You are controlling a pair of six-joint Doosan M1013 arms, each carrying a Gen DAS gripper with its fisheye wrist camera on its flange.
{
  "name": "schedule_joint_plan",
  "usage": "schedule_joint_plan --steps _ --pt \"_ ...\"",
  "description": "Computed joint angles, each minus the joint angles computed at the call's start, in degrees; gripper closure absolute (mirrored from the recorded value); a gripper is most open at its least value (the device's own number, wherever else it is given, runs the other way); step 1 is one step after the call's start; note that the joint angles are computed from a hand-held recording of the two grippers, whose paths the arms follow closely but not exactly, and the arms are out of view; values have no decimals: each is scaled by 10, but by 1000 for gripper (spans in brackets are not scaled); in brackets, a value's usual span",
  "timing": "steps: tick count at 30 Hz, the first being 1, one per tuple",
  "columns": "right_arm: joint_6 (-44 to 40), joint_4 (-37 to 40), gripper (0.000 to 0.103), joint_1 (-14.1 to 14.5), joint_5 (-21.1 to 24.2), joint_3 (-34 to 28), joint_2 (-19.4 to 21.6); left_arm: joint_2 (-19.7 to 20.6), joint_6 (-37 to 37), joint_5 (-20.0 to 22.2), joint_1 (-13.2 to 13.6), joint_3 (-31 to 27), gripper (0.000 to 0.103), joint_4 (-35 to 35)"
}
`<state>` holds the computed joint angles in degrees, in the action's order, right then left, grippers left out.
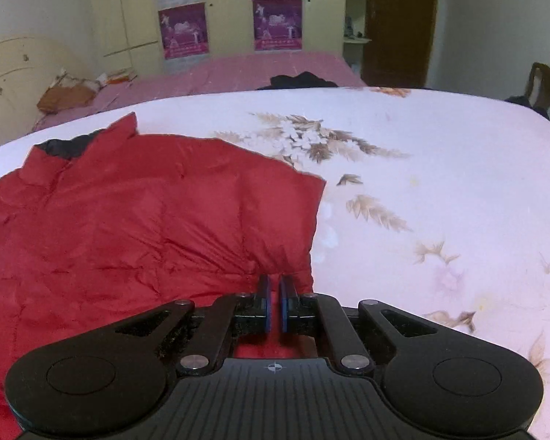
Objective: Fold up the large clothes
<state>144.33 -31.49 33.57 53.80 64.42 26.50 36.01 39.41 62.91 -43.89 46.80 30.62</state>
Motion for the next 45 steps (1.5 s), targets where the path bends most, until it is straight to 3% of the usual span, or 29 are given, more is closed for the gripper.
schedule_joint_plan --steps 4,9,12,13,19,23,26,27,28,30,31,32,34,37,39,43,45 --pt "14 -36 98 -7 -29 -4 1 12 0 -2 1 -23 57 11" --pt "-73 54 99 -31 19 -51 41 43 31 29 10 -57 54 -17" --pt "-84 34 98 -27 17 -48 40 42 30 36 5 -55 54 -6" --pt "-77 33 98 -25 19 -46 37 42 25 46 3 -60 56 -4" --pt "9 1 98 1 -44 31 -31 -1 -44 4 -19 -1 56 35" --pt "-39 63 99 9 12 19 -15 10 -32 23 -21 -1 54 11" --pt "-47 50 98 16 40 0 -7 11 -35 31 -19 -11 56 6" --pt "-28 41 98 17 30 2 -11 5 -47 26 -19 -3 56 15" --pt "-9 28 98 18 18 8 -17 -3 -60 21 -20 7 54 26" --pt "21 -7 98 26 15 12 -24 -22 -90 16 -22 34 33 48" --pt "30 -21 95 30 27 7 -23 -33 -116 17 -25 51 14 72" --pt "29 -20 63 31 34 4 -24 -45 -141 19 -28 70 12 93" --pt "67 -55 16 41 22 14 -32 -71 -187 26 -29 109 14 114" --pt "68 -67 19 49 10 19 -39 -118 -275 38 -27 179 26 137" --pt "75 -71 29 56 6 21 -39 -149 -337 62 -25 223 29 147" --pt "97 -86 33 67 35 11 -30 -208 -465 113 -27 310 31 169" --pt "116 -108 33 71 73 -4 -18 -235 -523 135 -27 346 31 167"
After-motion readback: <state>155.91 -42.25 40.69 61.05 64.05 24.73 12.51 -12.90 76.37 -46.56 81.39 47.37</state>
